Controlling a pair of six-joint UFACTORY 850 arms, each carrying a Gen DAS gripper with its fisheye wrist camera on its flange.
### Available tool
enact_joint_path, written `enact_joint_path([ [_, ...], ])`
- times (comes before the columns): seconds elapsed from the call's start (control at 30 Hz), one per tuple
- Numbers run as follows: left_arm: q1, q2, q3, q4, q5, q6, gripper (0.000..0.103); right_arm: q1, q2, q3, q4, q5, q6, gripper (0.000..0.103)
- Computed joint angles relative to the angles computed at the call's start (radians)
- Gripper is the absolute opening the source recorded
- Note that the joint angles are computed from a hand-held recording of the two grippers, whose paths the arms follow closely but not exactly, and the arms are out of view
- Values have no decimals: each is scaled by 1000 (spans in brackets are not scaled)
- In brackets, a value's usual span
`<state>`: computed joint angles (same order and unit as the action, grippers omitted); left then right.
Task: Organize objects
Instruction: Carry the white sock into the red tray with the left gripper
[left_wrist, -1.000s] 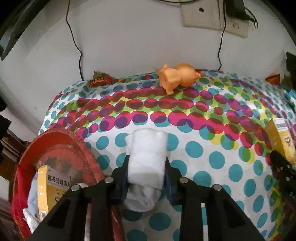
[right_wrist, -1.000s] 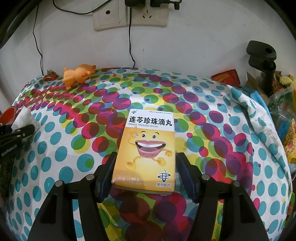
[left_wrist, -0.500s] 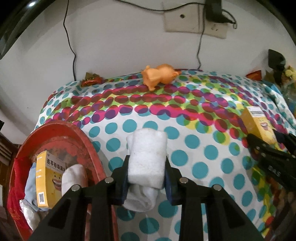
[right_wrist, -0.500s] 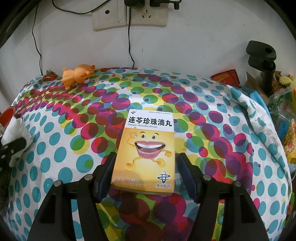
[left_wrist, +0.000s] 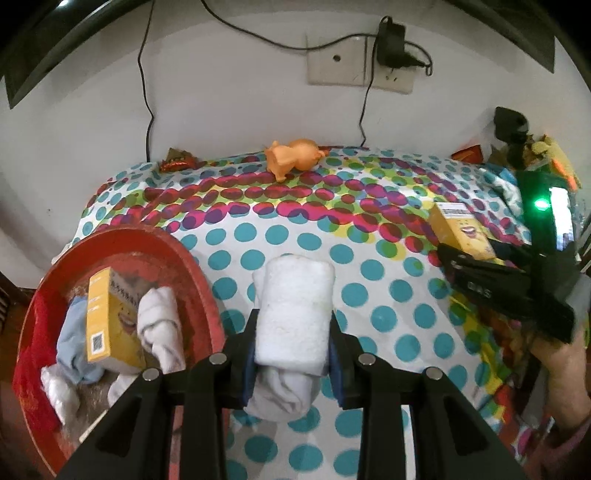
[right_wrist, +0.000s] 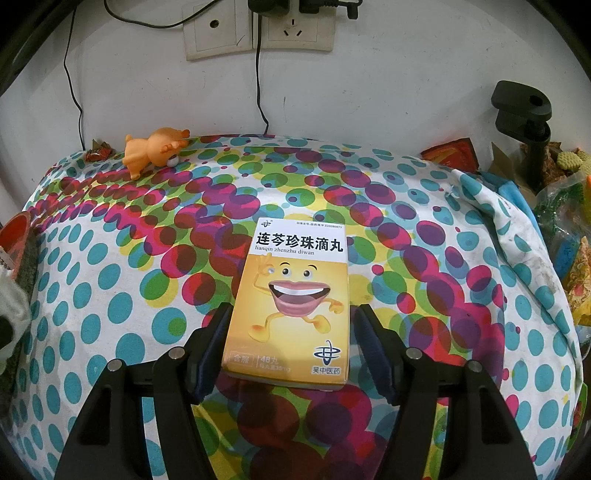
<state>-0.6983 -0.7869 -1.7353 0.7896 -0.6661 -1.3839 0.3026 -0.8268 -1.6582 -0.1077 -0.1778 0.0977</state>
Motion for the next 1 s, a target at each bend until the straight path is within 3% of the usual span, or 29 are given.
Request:
enact_joint_path([
  [0.23,-37,101,143,72,-1,-160,32,0,0,0,8,0,-6,64],
  [0.43,-74,193,266,166,-66,-288,32,0,0,0,3,0,-2,64],
  [0.6,-72,261,359,171,-51,-351,32,0,0,-1,1,-1,1,64],
  [1.0,-67,363,519,208,-112,-488,32,1,-1,-2,0,-1,2,65],
])
